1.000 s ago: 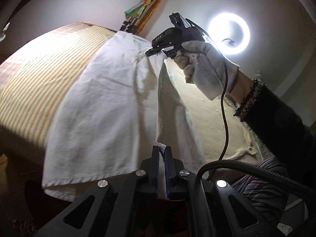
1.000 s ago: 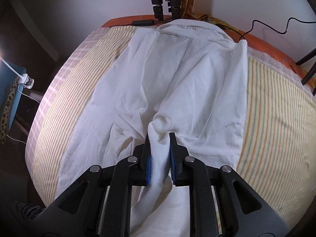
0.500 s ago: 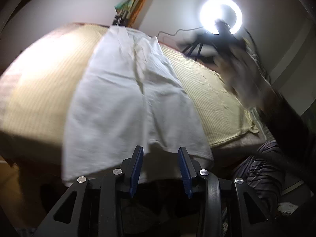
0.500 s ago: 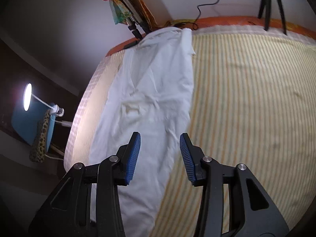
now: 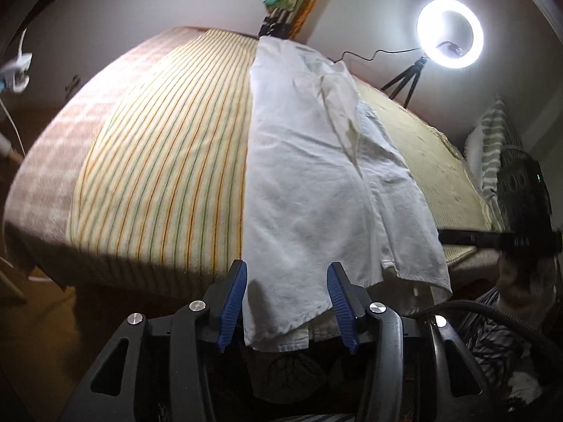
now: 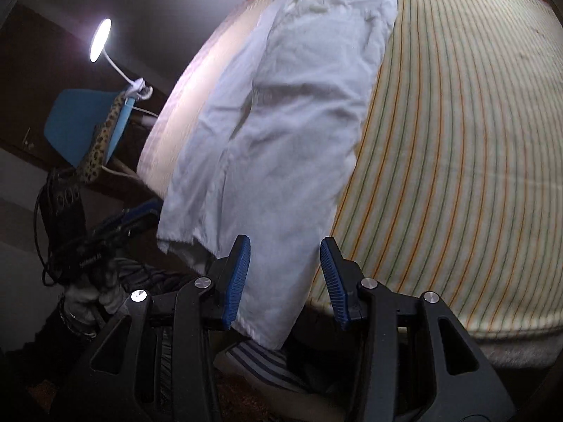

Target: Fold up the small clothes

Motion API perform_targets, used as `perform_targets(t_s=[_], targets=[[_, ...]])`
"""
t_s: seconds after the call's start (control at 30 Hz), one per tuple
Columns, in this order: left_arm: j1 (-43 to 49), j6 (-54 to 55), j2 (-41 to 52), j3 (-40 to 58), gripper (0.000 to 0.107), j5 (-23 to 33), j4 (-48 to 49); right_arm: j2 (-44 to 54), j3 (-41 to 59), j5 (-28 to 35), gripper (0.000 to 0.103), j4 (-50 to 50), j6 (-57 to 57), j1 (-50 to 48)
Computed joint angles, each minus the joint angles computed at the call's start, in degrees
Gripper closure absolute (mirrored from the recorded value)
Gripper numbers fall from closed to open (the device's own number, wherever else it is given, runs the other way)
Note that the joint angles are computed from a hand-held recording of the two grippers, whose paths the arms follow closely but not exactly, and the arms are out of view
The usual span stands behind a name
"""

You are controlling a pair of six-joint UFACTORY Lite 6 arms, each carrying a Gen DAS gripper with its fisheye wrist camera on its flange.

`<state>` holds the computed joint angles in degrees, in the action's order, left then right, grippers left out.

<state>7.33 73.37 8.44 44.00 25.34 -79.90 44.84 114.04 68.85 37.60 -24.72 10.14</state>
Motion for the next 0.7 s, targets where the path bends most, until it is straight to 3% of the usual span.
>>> perform_targets(t_s=[0.1,0.2,0.27,0.3,0.33,0.4,0.53,0.7], targets=[[1.2,-2.1,3.6,1.8,0.059,1.6,1.1,-0.3,-2.5,0.0,0.059,0.4,0.1,-0.4],[3.3,-2.0,6.5,3.1,0.069,5.2,-0.1,-0.3,-5.3,1.2,0.061,4.0,-1.4,-2.3],[4.3,-0.5,6.6,2.9,0.083,5.9,-1.8,-0.5,-7.4,1.1,0.073,5.6,-2.9,-2.9],[4.9,0.2,7.2,3.3,0.095,6.7,-2.5,-0.6,-7.9,0.9,0.077,5.9,-3.8,-3.1],[5.5,-0.1,7.4,3.5,0.1,7.5,-2.5,-0.4,-7.8,1.1,0.087,6.4,-4.4,-3.5],[6.4,-0.3,5.6,2.6,0.102,8.3,-2.2,-0.6,-7.6,2.5,0.093,7.4,-5.0,-5.0],[5.6,0.5,-2.3,-0.4,0.103,3.8,-1.7,-5.5,-9.5,1.6,0.094,6.3,-8.4,-6.2],[2.5,-1.3,1.5,0.5,0.102,-0.3,0.7,-4.0,-10.9,-0.8,0.094,1.5,-7.7,-3.0]])
